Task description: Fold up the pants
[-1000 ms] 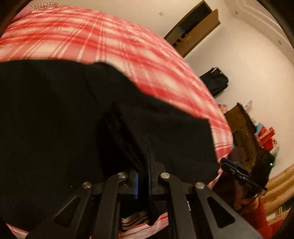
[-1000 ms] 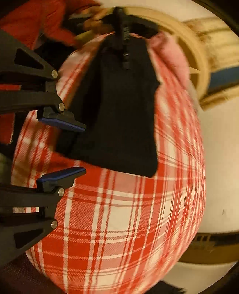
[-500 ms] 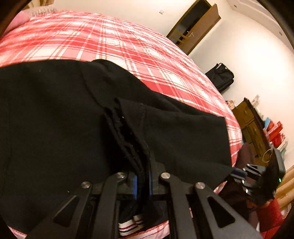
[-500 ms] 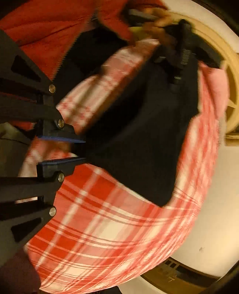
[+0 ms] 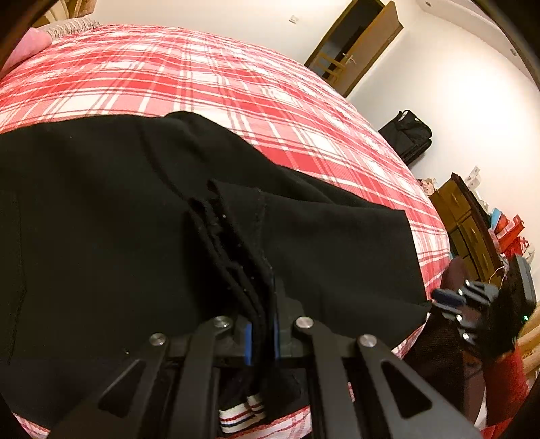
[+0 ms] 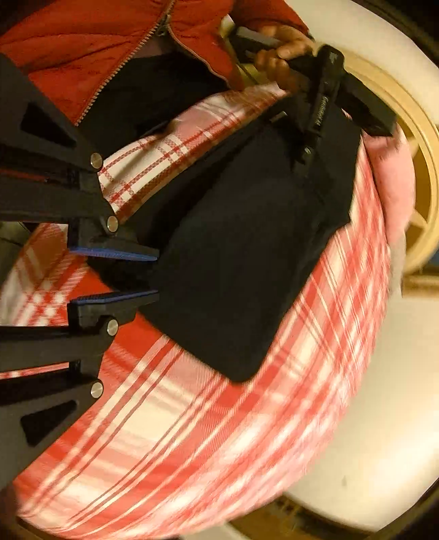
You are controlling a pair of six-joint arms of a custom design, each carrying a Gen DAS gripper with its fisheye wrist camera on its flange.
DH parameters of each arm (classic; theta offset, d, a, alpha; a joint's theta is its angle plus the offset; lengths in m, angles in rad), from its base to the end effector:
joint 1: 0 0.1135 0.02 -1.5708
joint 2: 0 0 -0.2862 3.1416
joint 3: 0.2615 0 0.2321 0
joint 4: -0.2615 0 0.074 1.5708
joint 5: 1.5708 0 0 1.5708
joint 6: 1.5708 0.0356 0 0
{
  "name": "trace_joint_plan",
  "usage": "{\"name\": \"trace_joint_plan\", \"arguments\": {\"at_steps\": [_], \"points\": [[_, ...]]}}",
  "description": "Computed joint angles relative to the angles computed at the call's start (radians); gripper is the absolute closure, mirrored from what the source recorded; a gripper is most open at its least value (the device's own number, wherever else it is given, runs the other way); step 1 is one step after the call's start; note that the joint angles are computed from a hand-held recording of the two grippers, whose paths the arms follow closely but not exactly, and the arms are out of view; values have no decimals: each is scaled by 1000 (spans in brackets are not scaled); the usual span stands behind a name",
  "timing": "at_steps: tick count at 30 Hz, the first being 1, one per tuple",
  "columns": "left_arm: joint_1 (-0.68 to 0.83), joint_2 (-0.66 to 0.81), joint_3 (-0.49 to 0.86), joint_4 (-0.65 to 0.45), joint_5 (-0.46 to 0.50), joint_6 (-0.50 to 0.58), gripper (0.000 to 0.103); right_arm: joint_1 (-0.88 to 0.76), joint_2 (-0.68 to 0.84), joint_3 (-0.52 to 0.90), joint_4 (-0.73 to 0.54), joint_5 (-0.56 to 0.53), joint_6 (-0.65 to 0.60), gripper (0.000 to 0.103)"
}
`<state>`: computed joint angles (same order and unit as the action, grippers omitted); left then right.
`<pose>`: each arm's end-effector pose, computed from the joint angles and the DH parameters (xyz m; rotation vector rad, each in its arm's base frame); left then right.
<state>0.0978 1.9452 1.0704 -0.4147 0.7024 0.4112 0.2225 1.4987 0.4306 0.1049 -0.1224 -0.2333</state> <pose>0.3432 0.0106 0.1491 0.5350 2.5281 -0.8231 0.2160 0.0533 0.1416 -0.6188 2.4532 0.1507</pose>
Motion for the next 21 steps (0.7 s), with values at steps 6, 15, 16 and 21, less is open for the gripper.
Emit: {"name": "trace_joint_plan", "arguments": {"at_steps": [6, 15, 16, 21], "points": [[-16, -16, -18, 24, -17, -19, 95, -118, 22, 48, -196, -209, -174, 85], [-23, -19, -19, 20, -23, -17, 93, 170, 37, -26, -54, 199, 73, 96], [-23, -20, -21, 22, -24, -19, 93, 227, 55, -25, -35, 292, 128, 97], [-22, -24, -15, 13, 8, -46, 89, 210, -5, -29, -13, 555, 554, 98]]}}
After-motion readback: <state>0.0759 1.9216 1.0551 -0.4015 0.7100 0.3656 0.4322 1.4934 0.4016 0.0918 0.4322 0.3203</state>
